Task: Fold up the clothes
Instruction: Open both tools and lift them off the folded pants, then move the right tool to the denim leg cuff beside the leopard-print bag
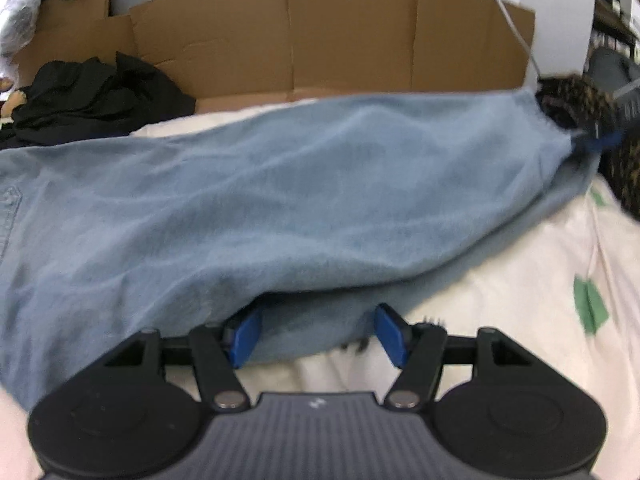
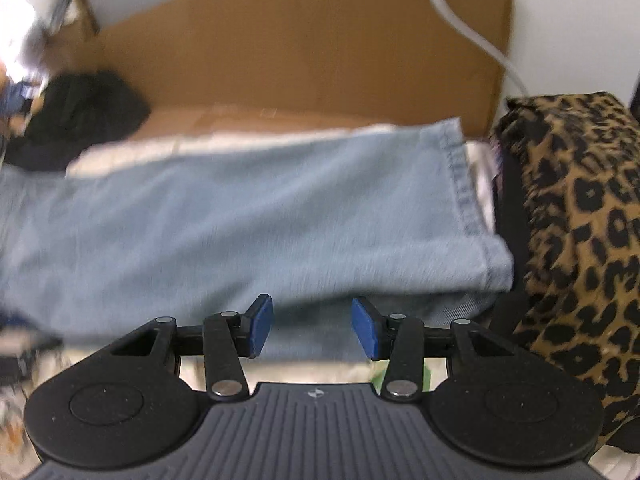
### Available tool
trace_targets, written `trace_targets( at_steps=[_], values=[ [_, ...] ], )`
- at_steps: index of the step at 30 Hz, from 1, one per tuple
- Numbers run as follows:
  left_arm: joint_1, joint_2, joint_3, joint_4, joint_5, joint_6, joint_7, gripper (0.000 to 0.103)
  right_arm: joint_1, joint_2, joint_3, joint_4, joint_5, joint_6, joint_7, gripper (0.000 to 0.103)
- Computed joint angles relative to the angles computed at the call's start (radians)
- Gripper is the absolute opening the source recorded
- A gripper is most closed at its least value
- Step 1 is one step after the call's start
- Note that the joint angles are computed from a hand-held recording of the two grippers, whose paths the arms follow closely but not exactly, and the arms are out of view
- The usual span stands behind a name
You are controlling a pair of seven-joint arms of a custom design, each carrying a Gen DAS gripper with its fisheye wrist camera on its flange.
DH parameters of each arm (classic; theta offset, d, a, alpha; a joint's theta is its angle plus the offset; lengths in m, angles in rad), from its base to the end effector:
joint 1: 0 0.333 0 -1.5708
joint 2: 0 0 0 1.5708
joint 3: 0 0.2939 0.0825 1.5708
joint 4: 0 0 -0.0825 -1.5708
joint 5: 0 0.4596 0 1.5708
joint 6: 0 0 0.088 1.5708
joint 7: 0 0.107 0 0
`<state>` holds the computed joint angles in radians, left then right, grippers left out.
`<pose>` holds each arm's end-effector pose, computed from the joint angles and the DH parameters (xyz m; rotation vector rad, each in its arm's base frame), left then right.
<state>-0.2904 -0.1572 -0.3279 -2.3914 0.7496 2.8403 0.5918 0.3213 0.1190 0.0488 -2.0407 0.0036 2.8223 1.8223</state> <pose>0.4470 -0.3609 0.3628 -1.5235 2.0835 -0.7414 0.6342 0.2452 0.3982 -1.8808 1.6791 -0.3874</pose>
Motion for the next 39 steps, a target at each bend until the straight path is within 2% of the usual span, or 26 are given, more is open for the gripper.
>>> trace_targets(
  at_steps=[3,8,12,13,14,15,17,22,25,28,30,34,37,39],
  values=[
    [-0.012,-0.030,-0.005,-0.016,-0.019,-0.069,0.023,0.067,0.002,0.000,-0.010,-0.002,0.006,0.040,0.072,0.051],
    [-0.006,-0.100,-0.005,-0.071,-0.045,-0.114,0.025,0.067,0.007,0.007,-0.029,-0.011,-0.016,0.075,0.211,0.051],
    [0.004,-0.165,0.003,-0.115,-0.070,-0.143,0.030,0.068,0.001,0.007,-0.028,-0.025,0.002,0.095,0.257,0.051],
    [0.005,-0.180,0.003,-0.123,-0.082,-0.153,0.036,0.068,0.001,0.006,-0.027,-0.028,0.001,0.097,0.262,0.051],
    [0.013,-0.196,-0.006,-0.128,-0.077,-0.180,0.030,0.061,0.001,0.005,-0.027,-0.032,-0.001,0.099,0.264,0.051],
    [0.018,-0.213,-0.013,-0.134,-0.072,-0.210,0.029,0.060,0.001,0.003,-0.025,-0.035,0.000,0.101,0.262,0.051],
    [0.021,-0.249,-0.011,-0.154,-0.080,-0.243,0.026,0.060,-0.002,0.001,-0.021,-0.041,0.012,0.107,0.257,0.052],
    [0.046,-0.333,-0.025,-0.202,-0.057,-0.297,0.022,0.059,-0.019,0.001,0.008,-0.046,0.136,0.134,0.193,0.052],
    [0.071,-0.356,-0.047,-0.204,-0.016,-0.339,-0.007,0.055,-0.002,0.004,-0.010,-0.040,0.083,0.128,0.213,0.052],
    [0.096,-0.361,-0.078,-0.190,0.043,-0.402,-0.056,0.059,0.000,0.004,-0.013,-0.042,0.079,0.130,0.220,0.052],
    [0.104,-0.363,-0.068,-0.189,0.071,-0.402,-0.083,0.063,-0.001,0.004,-0.015,-0.044,0.079,0.128,0.223,0.052],
    [0.089,-0.327,-0.035,-0.168,0.055,-0.406,-0.042,0.063,-0.002,0.003,-0.016,-0.048,0.071,0.122,0.226,0.052],
    [0.066,-0.342,-0.020,-0.193,0.022,-0.382,-0.027,0.063,-0.002,0.001,-0.018,-0.053,0.061,0.121,0.228,0.052],
    [0.072,-0.352,-0.017,-0.214,0.007,-0.341,-0.075,0.063,-0.002,0.001,-0.019,-0.055,0.056,0.118,0.231,0.052]
  ],
)
